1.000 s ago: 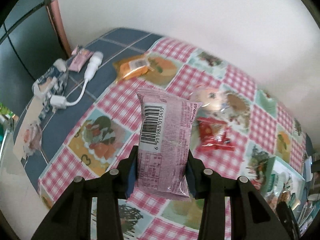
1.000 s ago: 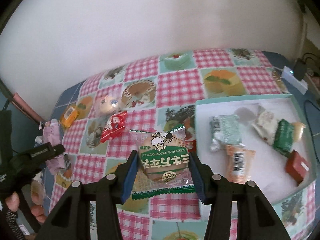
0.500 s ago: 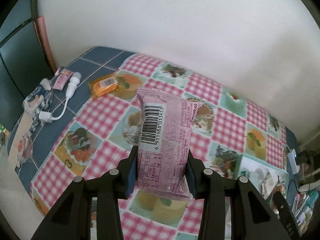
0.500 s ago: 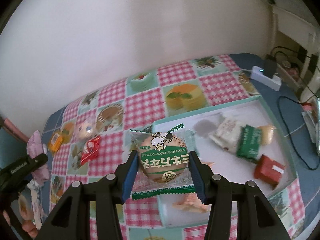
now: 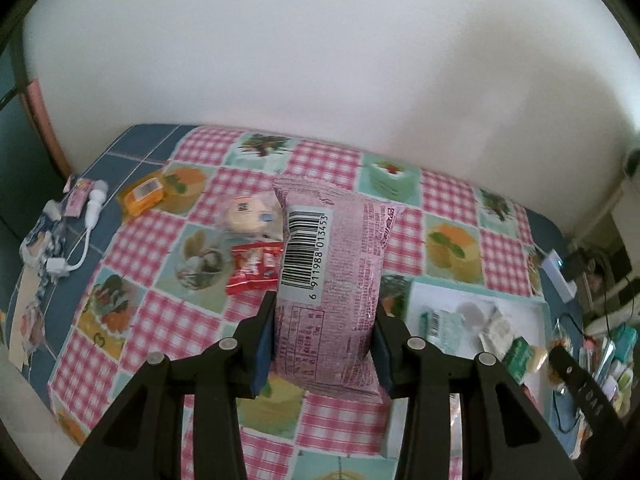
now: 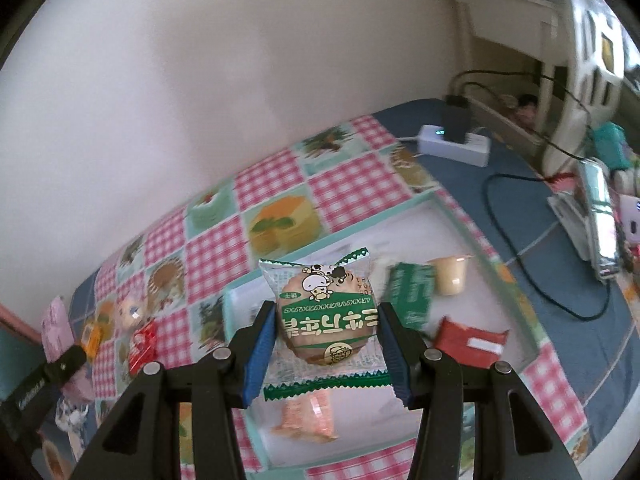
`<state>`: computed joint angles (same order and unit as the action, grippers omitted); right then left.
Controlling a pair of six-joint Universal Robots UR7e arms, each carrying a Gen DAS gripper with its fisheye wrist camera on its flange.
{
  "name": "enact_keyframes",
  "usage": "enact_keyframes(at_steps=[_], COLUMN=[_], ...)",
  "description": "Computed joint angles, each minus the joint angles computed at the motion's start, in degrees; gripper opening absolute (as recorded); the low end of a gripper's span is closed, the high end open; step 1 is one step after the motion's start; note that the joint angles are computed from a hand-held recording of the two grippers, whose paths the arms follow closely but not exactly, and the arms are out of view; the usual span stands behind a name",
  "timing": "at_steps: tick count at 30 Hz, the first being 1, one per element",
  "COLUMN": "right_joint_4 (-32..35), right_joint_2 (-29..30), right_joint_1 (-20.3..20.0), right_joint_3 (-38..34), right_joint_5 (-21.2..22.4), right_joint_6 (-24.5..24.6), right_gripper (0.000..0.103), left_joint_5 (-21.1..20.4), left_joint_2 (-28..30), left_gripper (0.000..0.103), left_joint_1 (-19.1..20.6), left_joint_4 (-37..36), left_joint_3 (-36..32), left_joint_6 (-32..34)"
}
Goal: Organize snacks
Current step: 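Carry the pink packet and round cake packet over the white tray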
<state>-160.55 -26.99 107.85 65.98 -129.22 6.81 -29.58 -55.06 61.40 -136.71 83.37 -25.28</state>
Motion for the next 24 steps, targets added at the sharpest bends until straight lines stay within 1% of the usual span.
enact_keyframes(at_steps=[4,7,10,15,18,21,24], right_joint_4=[-0.27,-0.19,-0.22,0.3,3.39,6.36,9.53], right_joint_2=[-1.53,-2.64,-3.37,-3.36,-2.75,-2.29,-1.83], right_joint_1=[-0.83,-1.56,-2.06,-2.57,-3.08,-3.52,-3.66], right_joint_3=[1.31,2.25,2.96,2.9,1.93,1.07,0.2], right_joint_5=[-1.37,-1.42,-0.95,-1.47,-1.33,-1.09,-2.29], right_joint_6=[2.04,3.59,4.06,4.23,5.36,6.52,8.28], right_gripper=[0.053,0.053,0.053,0.053,0.053,0.053,0.053], left_joint_5=[-0.91,-2.9,-4.65,-5.16,-6.14,-6.14,-6.39], left_joint_2=[1.61,2.75,3.89,6.61,7.94,9.42,10.84], left_gripper=[0.044,0.044,0.044,0.044,0.044,0.044,0.044], left_joint_1=[-0.78,-1.17,-1.36,-1.41,-0.98,-0.54,0.06], left_joint_4=[0.33,0.93,1.56,5.12,8.31,11.48,14.42], left_joint_3=[-0.67,-1.33,-2.15,-3.75,-4.94,-6.2,-7.51], left_joint_6=[1.58,2.69,3.67,4.12,3.19,2.27,1.24])
